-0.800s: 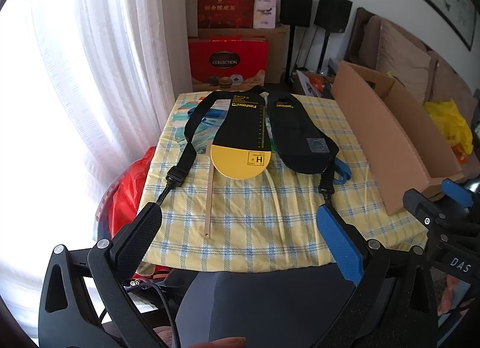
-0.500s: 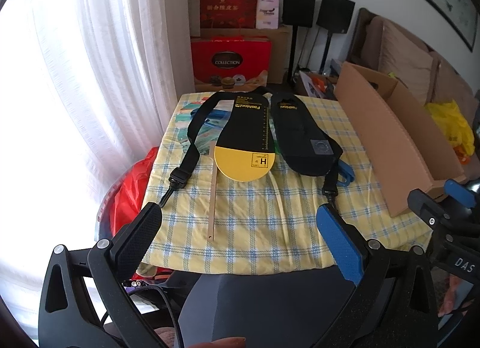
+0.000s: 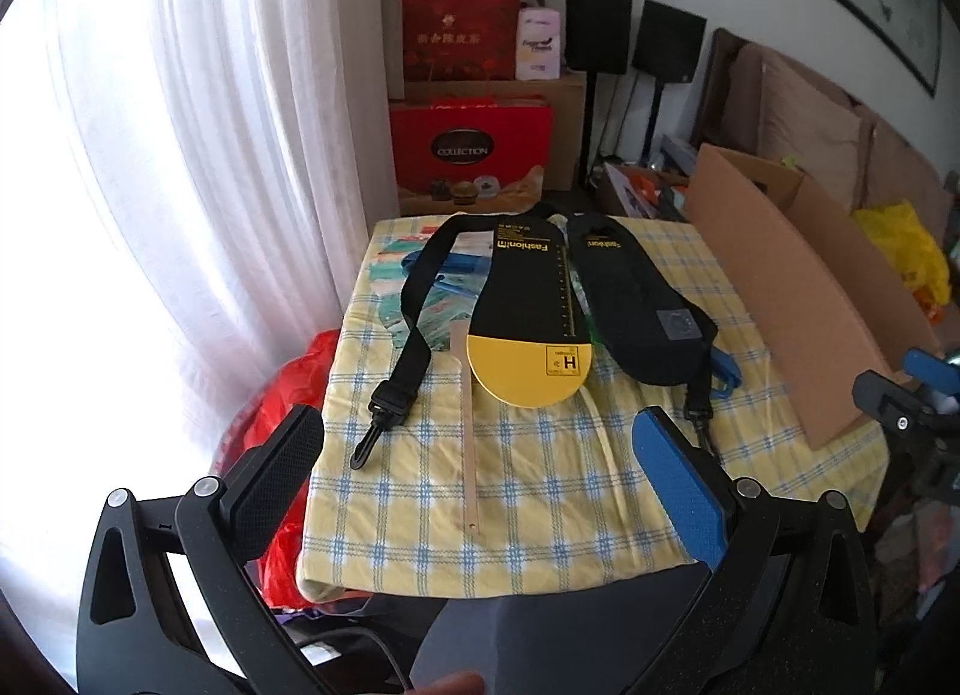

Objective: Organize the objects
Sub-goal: 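Move both tools toward the black strap's metal clip on the table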

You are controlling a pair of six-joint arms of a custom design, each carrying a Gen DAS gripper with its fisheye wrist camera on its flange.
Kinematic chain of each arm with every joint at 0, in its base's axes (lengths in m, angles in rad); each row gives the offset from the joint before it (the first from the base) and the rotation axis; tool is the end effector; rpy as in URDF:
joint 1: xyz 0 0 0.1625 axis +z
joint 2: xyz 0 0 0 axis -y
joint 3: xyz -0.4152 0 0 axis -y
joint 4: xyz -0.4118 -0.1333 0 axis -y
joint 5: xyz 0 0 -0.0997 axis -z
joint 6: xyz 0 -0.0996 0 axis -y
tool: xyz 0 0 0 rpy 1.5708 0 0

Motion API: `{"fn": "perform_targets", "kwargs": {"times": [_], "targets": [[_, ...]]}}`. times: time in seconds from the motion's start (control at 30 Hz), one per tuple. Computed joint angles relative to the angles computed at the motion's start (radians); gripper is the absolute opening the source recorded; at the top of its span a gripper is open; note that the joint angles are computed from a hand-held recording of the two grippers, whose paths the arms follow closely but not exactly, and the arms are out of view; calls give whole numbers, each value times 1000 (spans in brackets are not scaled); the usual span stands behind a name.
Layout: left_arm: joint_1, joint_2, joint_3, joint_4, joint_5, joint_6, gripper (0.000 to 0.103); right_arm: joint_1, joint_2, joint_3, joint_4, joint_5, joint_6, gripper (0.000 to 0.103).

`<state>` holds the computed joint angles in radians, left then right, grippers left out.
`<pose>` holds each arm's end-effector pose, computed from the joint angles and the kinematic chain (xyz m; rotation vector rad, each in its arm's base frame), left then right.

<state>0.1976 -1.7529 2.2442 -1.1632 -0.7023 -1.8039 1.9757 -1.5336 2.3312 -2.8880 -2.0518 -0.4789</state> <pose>-0.2527 -0.2641 0.2585 0.0101 2.1307 -0.9820 0.2509 -0.3640 0.2556 0.9476 -2.3946 0.6593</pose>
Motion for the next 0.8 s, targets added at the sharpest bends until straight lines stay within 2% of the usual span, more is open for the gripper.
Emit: {"fn": "perform_targets", "kwargs": {"times": [0.2, 0.37, 0.47, 0.53, 0.67, 0.8], "targets": [[35, -64, 23, 39, 11, -6, 103, -24, 13, -12, -4, 36, -11, 95], [58, -138, 61, 66, 20, -51, 103, -24, 37, -3, -1, 30, -48, 81], [85, -168, 86, 48, 21, -31, 102, -31, 52, -1, 17, 35, -47, 71], [108, -191, 109, 22, 21, -5, 97, -35, 64, 0, 27, 37, -49, 66], [147, -245, 157, -35, 24, 63, 88, -45, 88, 4, 36, 47, -60, 64], [179, -267, 194, -92, 22, 146, 87, -55, 116, 3, 41, 42, -56, 64]]}}
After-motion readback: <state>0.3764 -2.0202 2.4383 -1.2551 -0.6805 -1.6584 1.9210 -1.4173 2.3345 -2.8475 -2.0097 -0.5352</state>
